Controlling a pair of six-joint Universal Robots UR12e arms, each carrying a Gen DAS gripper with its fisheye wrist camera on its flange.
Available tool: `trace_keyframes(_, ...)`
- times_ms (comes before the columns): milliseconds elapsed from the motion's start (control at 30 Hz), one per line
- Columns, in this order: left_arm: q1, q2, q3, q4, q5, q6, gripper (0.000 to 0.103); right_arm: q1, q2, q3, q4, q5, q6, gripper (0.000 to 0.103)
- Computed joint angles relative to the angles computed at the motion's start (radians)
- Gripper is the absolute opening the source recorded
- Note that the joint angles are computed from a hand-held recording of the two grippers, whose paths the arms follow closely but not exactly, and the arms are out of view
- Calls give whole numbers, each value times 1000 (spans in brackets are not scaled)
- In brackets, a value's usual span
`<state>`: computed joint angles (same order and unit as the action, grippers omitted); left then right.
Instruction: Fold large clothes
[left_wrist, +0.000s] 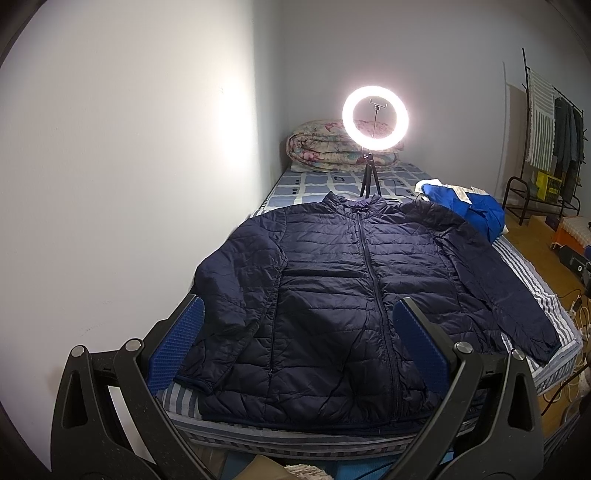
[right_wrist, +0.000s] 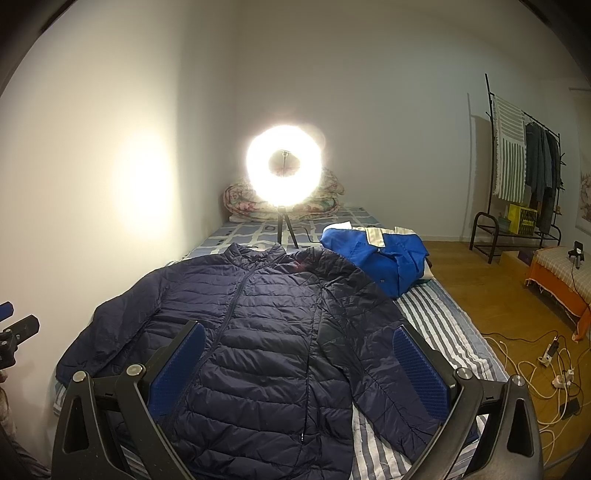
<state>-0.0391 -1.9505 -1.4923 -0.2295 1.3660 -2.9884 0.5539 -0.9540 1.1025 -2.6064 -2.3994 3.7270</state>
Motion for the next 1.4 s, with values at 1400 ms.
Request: trace_keyframes(1400, -2, 0, 4, -3, 9, -1, 103, -1, 18, -25, 16, 23, 5, 103)
